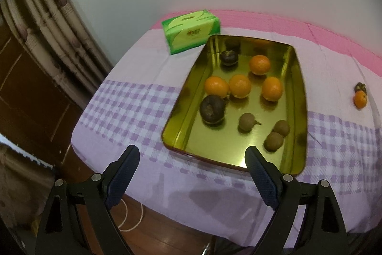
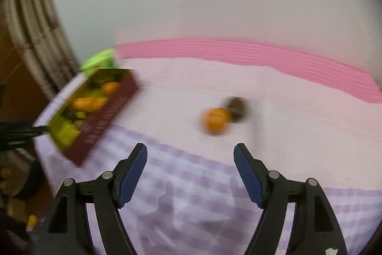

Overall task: Organize fruits
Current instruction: 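Move both grippers to the loose orange and dark brown fruit on the cloth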

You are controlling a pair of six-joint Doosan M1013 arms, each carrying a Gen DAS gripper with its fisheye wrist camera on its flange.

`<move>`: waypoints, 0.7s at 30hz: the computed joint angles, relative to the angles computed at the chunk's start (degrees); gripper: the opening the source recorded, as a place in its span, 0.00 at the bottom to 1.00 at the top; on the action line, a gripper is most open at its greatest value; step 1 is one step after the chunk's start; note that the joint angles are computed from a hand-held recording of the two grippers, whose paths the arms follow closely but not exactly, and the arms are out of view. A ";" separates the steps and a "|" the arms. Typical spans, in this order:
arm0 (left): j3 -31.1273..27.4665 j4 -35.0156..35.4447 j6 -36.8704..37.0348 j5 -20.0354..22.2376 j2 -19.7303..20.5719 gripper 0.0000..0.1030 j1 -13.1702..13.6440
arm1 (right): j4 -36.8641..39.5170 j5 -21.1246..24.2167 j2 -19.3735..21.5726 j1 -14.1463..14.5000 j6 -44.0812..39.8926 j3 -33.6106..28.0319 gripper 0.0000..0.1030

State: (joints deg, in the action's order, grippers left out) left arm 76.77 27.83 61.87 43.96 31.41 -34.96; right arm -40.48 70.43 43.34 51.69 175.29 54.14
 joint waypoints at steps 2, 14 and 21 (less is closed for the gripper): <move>0.24 0.29 1.16 -1.08 -0.43 0.87 -0.50 | -0.05 3.69 -1.08 -0.07 1.75 2.27 0.70; -7.23 -29.14 37.58 -3.38 2.69 0.87 -4.21 | 1.36 4.67 -8.47 -0.98 16.91 17.83 0.70; -20.15 -39.70 47.88 4.92 11.91 0.80 -6.51 | 0.36 1.83 -9.26 -0.99 19.85 20.50 0.71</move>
